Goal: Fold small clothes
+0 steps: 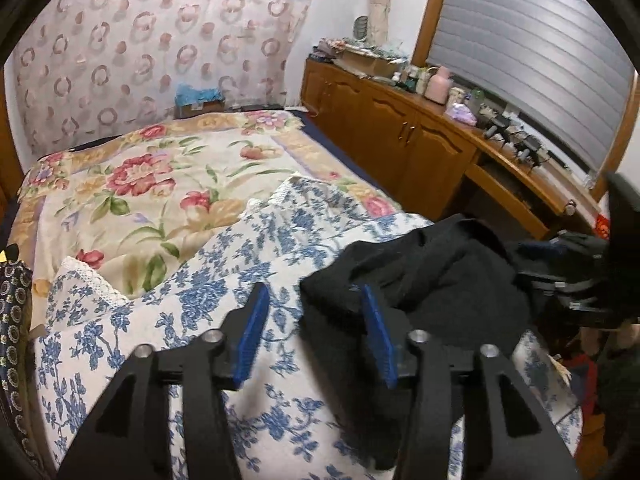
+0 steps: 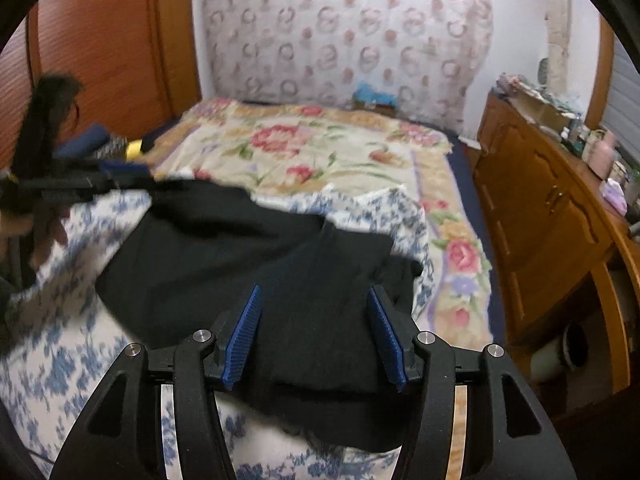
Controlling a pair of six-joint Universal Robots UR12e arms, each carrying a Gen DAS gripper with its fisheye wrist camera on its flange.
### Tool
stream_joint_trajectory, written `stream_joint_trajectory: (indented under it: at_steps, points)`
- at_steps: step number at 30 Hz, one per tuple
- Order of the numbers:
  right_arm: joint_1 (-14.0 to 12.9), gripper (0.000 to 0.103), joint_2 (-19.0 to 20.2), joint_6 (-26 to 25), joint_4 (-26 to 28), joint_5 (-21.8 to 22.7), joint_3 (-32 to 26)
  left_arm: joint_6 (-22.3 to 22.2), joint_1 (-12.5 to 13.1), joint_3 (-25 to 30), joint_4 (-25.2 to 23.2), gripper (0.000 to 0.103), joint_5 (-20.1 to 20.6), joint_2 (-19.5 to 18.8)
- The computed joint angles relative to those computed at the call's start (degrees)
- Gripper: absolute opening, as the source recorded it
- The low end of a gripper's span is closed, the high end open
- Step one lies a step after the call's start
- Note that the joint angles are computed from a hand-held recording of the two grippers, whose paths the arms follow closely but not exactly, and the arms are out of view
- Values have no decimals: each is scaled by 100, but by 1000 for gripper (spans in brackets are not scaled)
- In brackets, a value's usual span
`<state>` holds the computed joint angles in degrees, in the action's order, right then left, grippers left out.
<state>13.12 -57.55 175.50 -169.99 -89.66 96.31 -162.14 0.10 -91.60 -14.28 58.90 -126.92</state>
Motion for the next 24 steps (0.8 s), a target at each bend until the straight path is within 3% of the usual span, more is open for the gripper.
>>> stream_joint_trajectory:
  at_steps: [1, 3, 5, 8, 13, 14, 15, 17, 18, 24]
  points:
    - [-12, 37, 6, -36, 49, 22, 8, 5, 16, -27, 26, 57, -59, 21]
    - [-51, 14, 25, -88, 131, 141, -15, 67, 24, -69, 18, 57, -118, 64]
    - [-71, 6, 52, -149, 52, 123, -43, 116, 18, -87, 13, 57, -93, 77]
    - [-59, 4, 142, -133, -191, -293, -148, 191, -8, -39, -180, 57, -9, 39]
    - [-81, 4, 283, 412, -442, -1212, -375, 164, -70, 127, -528, 57, 333, -113]
    - [-97, 10, 264, 468, -415, -1221, -366, 184, -79, 173, -635, 57, 351, -148]
    - [-109, 29, 240, 510, -353, -1243, -352, 203, -83, 225, -745, 57, 349, -185]
    - [-134, 54, 180, 593, -402, -1171, -261, 221, -94, 303, -896, 57, 321, -239]
    - [-144, 61, 157, 641, -431, -1110, -218, 215, -98, 346, -959, 57, 297, -263]
    - [-201, 70, 84, 863, -321, -703, -16, 268, -160, 646, -1379, 57, 193, -411]
